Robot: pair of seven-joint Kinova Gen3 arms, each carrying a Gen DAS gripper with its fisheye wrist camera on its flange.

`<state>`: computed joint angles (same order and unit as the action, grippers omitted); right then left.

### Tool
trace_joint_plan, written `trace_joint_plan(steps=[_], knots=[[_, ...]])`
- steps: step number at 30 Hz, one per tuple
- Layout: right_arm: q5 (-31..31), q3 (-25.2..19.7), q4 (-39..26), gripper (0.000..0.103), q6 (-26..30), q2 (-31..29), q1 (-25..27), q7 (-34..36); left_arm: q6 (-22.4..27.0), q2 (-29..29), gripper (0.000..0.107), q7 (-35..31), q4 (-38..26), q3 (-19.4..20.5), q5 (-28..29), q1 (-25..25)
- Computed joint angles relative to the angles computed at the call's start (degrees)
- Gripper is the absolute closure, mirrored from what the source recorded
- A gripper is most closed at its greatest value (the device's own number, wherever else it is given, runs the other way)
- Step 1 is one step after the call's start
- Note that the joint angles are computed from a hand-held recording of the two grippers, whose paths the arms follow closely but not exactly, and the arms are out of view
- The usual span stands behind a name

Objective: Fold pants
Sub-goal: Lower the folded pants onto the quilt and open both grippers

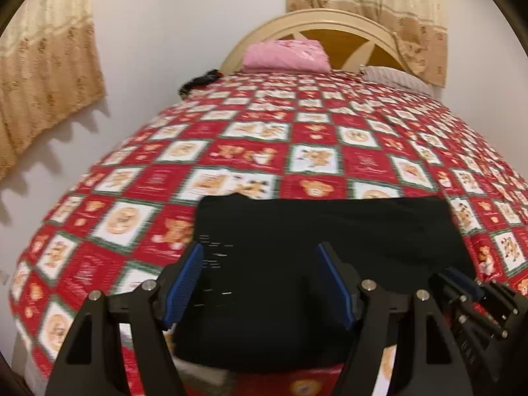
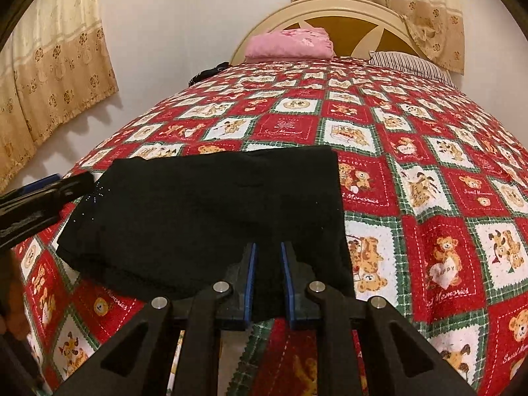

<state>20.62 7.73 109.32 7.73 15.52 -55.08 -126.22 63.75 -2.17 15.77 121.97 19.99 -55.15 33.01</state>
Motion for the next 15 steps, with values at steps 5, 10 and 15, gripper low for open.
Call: trace_joint_plan(steps=[5, 10, 15], knots=[[-0.5, -0.7, 0.1, 0.087, -0.2, 0.0, 0.7, 0.5, -2.0, 2.1, 0.035, -2.1, -0.6, -1.6, 3.4, -0.6], [-2.6, -3.2, 0.3, 0.087, -0.8, -0.2, 3.3, 2.6, -7.0, -0.3, 0.033, -0.9, 2.3, -2.2, 4.8, -1.8], [-3.8, -3.1, 0.2, 0.087, -0.7, 0.0, 3.4, 3.9, -6.2, 0.0, 0.025, 1.0, 3.2, -0.7, 4.4, -1.7]])
